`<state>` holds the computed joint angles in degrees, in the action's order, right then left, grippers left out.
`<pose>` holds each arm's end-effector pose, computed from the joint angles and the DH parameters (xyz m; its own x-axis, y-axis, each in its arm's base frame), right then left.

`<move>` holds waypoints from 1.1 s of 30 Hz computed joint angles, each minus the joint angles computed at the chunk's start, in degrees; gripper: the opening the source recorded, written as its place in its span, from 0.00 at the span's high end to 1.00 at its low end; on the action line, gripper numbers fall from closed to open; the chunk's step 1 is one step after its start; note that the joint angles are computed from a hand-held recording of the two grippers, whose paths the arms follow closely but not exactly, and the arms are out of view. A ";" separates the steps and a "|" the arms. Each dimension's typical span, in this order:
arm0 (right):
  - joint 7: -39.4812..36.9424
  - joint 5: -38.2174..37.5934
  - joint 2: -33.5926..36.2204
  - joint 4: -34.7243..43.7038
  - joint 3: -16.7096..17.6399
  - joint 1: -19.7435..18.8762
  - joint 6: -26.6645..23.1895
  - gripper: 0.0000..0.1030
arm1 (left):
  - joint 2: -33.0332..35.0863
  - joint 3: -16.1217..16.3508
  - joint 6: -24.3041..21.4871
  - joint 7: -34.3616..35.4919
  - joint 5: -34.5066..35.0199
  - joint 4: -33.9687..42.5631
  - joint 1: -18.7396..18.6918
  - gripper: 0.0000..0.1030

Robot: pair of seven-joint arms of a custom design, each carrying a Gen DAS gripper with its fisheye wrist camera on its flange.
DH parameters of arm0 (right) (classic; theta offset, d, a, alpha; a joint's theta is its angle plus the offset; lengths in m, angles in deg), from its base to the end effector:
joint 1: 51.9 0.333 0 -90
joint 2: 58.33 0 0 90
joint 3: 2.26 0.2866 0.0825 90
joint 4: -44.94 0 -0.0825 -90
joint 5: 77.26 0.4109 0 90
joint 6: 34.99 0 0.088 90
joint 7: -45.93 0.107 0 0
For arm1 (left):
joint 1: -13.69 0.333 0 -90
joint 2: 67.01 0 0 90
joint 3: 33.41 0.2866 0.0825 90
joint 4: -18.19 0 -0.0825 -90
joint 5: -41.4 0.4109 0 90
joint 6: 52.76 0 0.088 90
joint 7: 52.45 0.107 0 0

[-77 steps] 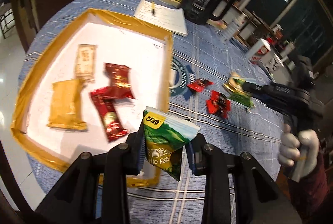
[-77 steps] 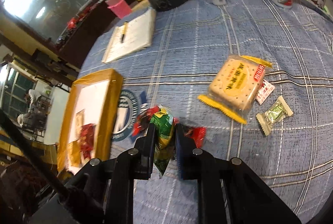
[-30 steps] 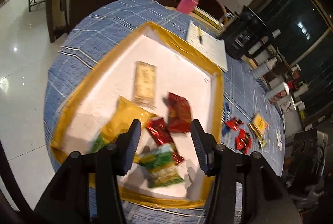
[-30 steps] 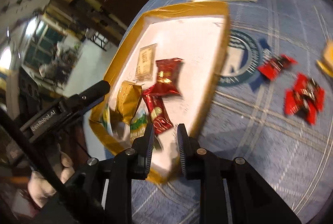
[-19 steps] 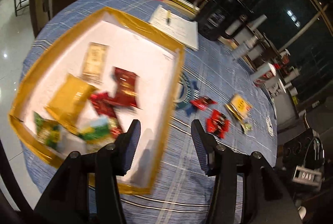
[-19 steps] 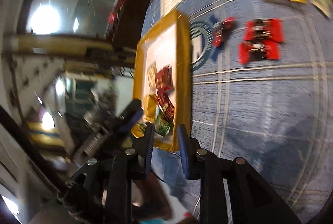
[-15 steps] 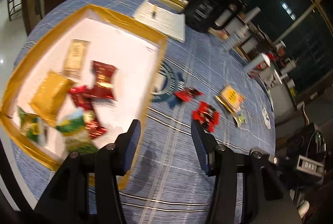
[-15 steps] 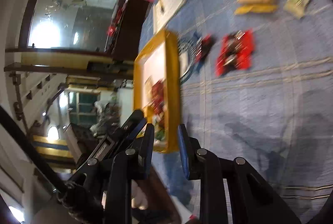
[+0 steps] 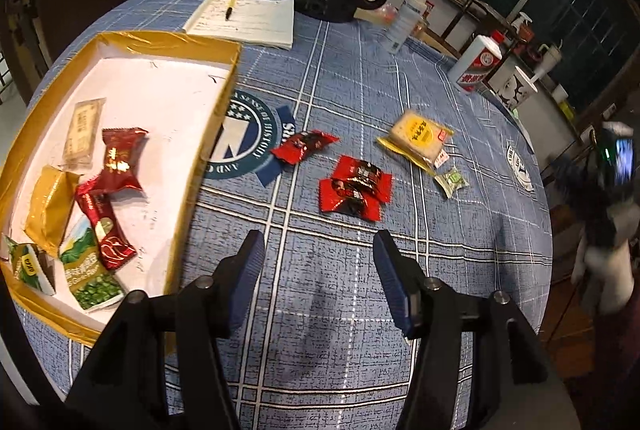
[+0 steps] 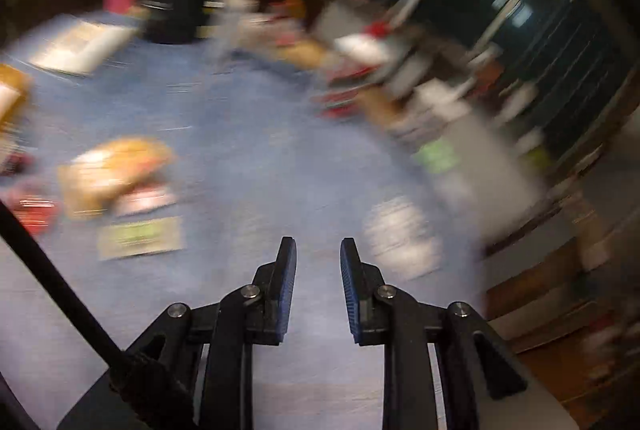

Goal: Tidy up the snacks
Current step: 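Move both grippers back over the remaining snacks on the table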

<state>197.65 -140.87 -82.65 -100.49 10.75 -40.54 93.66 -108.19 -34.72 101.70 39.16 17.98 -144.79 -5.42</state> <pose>0.4318 0.1646 0.4032 -0.1935 -0.7934 0.5772 -0.7614 -0.2496 -0.5983 0.3765 -0.1249 0.4118 -0.1448 -0.9396 0.3103 -0.8709 -0.0278 -0.4906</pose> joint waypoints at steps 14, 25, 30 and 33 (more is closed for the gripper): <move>-41.84 68.37 7.92 -1.16 -39.55 33.26 36.32 0.74 | 7.54 0.40 0.35 2.24 -1.96 4.44 -0.32 0.44; -29.06 59.81 16.64 4.39 -26.27 22.54 32.22 0.73 | 12.36 0.30 -1.09 7.95 -5.30 6.86 -0.31 0.43; -29.36 62.93 18.53 5.97 -20.45 18.10 30.23 0.82 | 16.12 -1.02 -1.21 9.61 -5.88 10.05 0.30 0.43; -32.87 68.72 18.18 4.96 -19.94 18.21 31.12 0.95 | 19.00 -1.97 -0.92 11.34 -5.91 12.42 0.38 0.43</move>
